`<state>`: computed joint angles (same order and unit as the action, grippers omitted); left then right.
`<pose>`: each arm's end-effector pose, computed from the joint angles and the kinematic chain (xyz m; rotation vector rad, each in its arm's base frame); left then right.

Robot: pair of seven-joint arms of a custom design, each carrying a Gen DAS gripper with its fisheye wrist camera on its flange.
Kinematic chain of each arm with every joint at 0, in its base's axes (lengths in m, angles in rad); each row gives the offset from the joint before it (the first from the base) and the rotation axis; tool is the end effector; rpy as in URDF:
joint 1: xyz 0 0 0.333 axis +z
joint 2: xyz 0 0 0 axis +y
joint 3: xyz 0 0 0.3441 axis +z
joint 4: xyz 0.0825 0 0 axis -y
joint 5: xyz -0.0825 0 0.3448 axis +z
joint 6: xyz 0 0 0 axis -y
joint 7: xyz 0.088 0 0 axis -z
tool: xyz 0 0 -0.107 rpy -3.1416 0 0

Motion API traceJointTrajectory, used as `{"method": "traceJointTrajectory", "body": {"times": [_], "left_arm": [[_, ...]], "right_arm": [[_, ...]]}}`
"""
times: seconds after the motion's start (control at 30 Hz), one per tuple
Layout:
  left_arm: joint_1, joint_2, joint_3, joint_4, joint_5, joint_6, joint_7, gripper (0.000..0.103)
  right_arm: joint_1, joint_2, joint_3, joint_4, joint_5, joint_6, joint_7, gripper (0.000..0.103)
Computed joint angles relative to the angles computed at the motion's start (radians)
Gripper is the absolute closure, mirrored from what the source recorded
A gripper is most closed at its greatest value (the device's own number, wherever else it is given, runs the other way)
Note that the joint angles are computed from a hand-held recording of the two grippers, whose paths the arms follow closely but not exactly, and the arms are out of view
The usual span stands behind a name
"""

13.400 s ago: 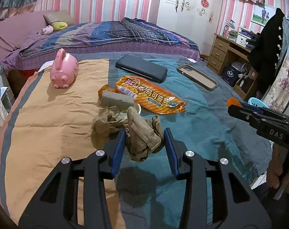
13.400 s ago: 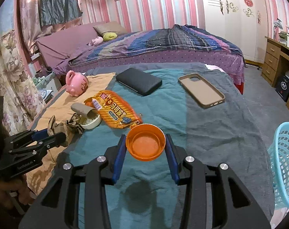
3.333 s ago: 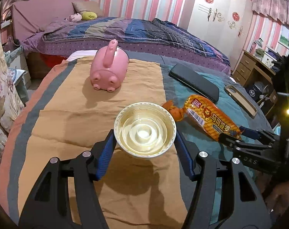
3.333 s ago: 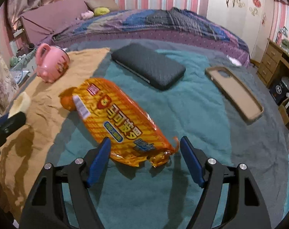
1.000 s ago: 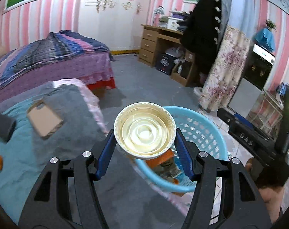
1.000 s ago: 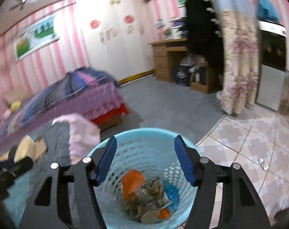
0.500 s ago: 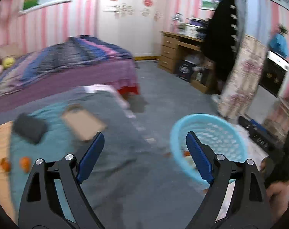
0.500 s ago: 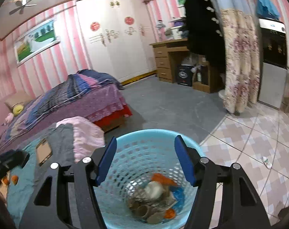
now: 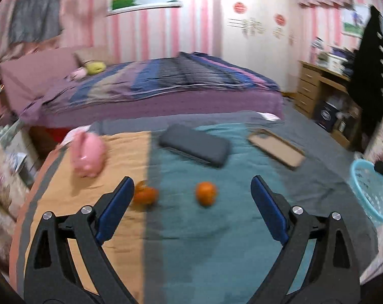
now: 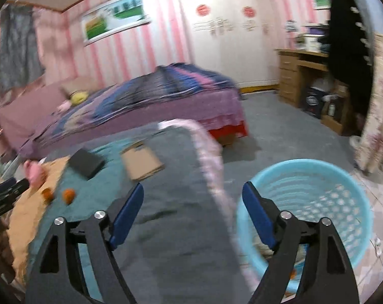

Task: Collect trash
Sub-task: 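Bring both tools back over the two oranges on the bed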

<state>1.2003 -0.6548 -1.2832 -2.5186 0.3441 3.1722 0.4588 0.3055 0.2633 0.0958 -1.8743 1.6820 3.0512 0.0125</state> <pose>0.4519 -0.1352 0.4598 -1.8724 1.1692 -0.6629 0.5809 0.1567 0.4582 -1.7463 1.2743 -0.4951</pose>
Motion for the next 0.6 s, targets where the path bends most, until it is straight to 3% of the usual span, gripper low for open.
{"method": "traceJointTrajectory", "body": {"times": [0.13, 0.3, 0.43, 0.53, 0.6], "left_arm": [[0.006, -0.015, 0.036, -0.051, -0.017, 0.032, -0.026, 0.012], [0.018, 0.003, 0.035, -0.064, -0.010, 0.035, -0.011, 0.012], [0.032, 0.029, 0.030, -0.073, -0.012, 0.052, -0.005, 0.012], [0.062, 0.043, 0.010, -0.072, -0.023, 0.072, -0.008, 0.012], [0.075, 0.047, -0.003, -0.068, -0.031, 0.066, -0.010, 0.011]], "right_arm": [[0.054, 0.003, 0.040, -0.004, -0.045, 0.025, -0.005, 0.022], [0.091, -0.003, 0.082, -0.016, -0.149, 0.019, 0.098, 0.019], [0.113, 0.015, 0.127, 0.019, -0.230, 0.074, 0.147, 0.019], [0.147, 0.044, 0.127, 0.054, -0.393, 0.104, 0.285, 0.019], [0.173, 0.072, 0.102, 0.088, -0.511, 0.080, 0.399, 0.019]]}}
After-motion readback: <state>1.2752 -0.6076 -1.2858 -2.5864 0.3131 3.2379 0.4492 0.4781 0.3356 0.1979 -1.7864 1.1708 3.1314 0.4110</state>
